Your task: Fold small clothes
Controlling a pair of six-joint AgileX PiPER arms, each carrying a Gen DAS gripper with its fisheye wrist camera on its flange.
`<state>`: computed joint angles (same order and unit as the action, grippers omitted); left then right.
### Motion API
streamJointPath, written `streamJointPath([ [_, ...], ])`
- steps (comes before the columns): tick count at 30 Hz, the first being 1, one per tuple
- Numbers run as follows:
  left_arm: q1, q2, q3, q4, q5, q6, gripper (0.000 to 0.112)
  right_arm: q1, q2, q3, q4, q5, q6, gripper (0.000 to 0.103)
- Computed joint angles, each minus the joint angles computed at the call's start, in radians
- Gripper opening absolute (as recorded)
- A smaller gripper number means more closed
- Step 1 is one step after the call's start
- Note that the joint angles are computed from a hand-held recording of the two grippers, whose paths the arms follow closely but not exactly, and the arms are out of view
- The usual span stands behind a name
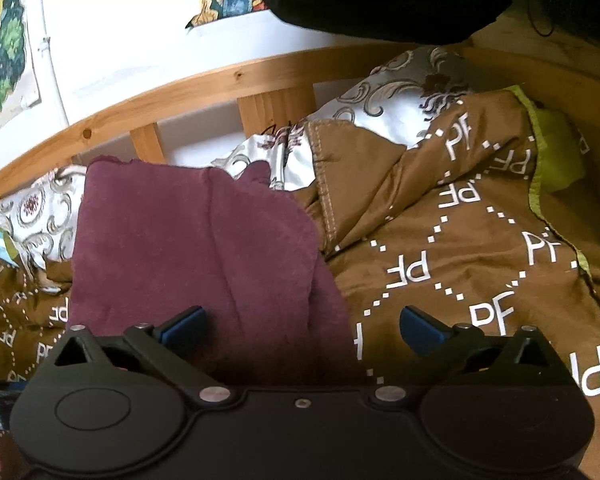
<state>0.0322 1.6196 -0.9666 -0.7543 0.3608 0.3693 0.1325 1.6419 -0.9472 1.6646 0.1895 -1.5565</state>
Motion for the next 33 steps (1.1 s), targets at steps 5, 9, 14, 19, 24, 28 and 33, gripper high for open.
streamJointPath([
  [5, 0.016, 0.008, -0.003, -0.043, 0.021, 0.030, 0.102, 0.026, 0.022, -0.016, -0.050, -0.040, 0.045, 0.102],
  [9, 0.031, 0.017, -0.001, -0.120, 0.041, 0.098, 0.102, 0.028, 0.036, -0.026, -0.058, -0.021, 0.058, 0.098],
  [14, 0.052, 0.026, 0.010, -0.214, 0.065, 0.169, 0.102, 0.038, 0.043, -0.028, -0.004, -0.024, 0.001, 0.091],
  [19, 0.055, 0.029, 0.012, -0.229, 0.066, 0.179, 0.102, 0.036, 0.050, -0.023, -0.027, 0.003, 0.016, 0.084],
  [24, 0.050, 0.029, 0.013, -0.220, 0.057, 0.175, 0.102, 0.042, 0.060, -0.028, -0.085, -0.004, 0.070, 0.084],
  [28, 0.051, 0.030, 0.012, -0.219, 0.057, 0.175, 0.102, 0.041, 0.068, -0.031, -0.126, -0.002, 0.120, 0.084],
  [33, 0.051, 0.029, 0.012, -0.216, 0.057, 0.173, 0.102, 0.033, 0.075, -0.033, -0.148, 0.008, 0.165, 0.086],
])
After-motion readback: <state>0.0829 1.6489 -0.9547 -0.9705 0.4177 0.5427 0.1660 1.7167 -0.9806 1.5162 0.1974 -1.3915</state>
